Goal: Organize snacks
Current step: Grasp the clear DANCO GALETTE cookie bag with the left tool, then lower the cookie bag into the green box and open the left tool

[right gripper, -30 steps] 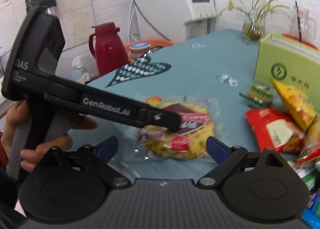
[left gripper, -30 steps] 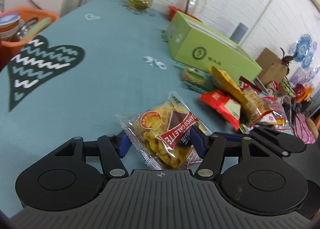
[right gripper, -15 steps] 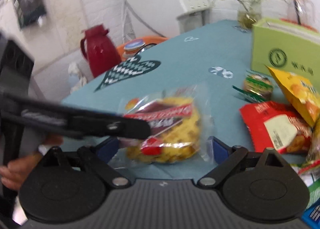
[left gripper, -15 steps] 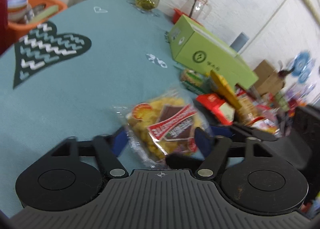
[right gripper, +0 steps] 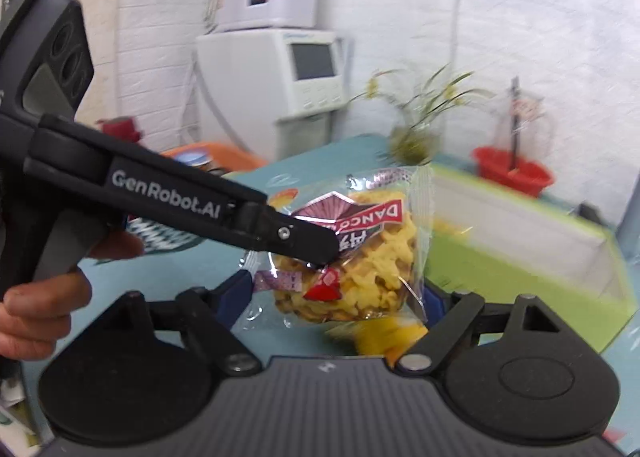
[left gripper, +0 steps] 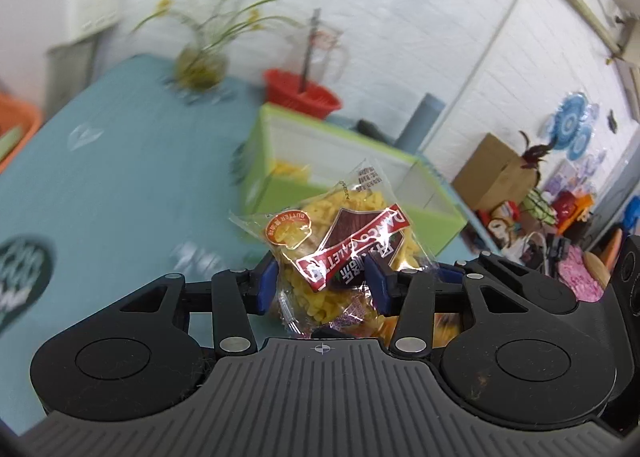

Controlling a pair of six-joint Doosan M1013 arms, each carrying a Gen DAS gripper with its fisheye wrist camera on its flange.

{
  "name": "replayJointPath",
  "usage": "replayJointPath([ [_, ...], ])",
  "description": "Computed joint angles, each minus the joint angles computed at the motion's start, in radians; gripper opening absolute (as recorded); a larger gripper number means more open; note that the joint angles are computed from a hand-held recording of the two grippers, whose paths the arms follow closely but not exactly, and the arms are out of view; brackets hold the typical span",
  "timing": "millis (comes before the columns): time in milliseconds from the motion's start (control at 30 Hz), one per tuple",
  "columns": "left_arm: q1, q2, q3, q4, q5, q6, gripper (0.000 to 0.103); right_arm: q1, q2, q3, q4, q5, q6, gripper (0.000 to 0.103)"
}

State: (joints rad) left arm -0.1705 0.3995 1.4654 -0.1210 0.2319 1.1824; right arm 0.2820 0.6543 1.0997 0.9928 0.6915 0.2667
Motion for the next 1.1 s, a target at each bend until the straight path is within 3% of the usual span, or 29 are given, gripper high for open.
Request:
replayJointPath([
  [67,0.008,0.056,-0.107,-0.097,0.049,0.125,0.027,-0.005,0.038,-0.085,-0.069,-0.017,0.077,0.087],
  [167,0.010,0.142,-0.264,-0.079,0.122,0.153,0.028,-0.011,0.125,-0.263,-0.225,0.012,0.247,0.088],
  [333,0.018,0.290,-0.501,-0.039,0.272,0.144,0.029,-0.022,0.317,-0.629,-0.436,0.193,0.515,0.091],
  [400,0.020,0.327,-0.553,-0.007,0.313,0.118,0.040,-0.025,0.408,-0.800,-0.478,0.296,0.603,0.093],
  [467,0.020,0.348,-0.578,0.026,0.342,0.086,0.055,-0.029,0.453,-0.881,-0.488,0.343,0.639,0.093],
  [500,0.020,0.346,-0.570,0.032,0.333,0.084,0.062,-0.031,0.443,-0.860,-0.484,0.330,0.625,0.093],
  [667,0.005,0.295,-0.486,0.141,0.250,0.024,0.068,-0.047,0.332,-0.643,-0.397,0.220,0.519,0.093],
  [800,-0.010,0.235,-0.398,0.113,0.191,0.054,0.070,-0.059,0.222,-0.447,-0.323,0.139,0.409,0.093],
  [1100,-0.071,0.082,-0.139,0.089,0.061,0.080,0.076,-0.111,-0.057,0.061,0.036,-0.044,0.053,0.093],
])
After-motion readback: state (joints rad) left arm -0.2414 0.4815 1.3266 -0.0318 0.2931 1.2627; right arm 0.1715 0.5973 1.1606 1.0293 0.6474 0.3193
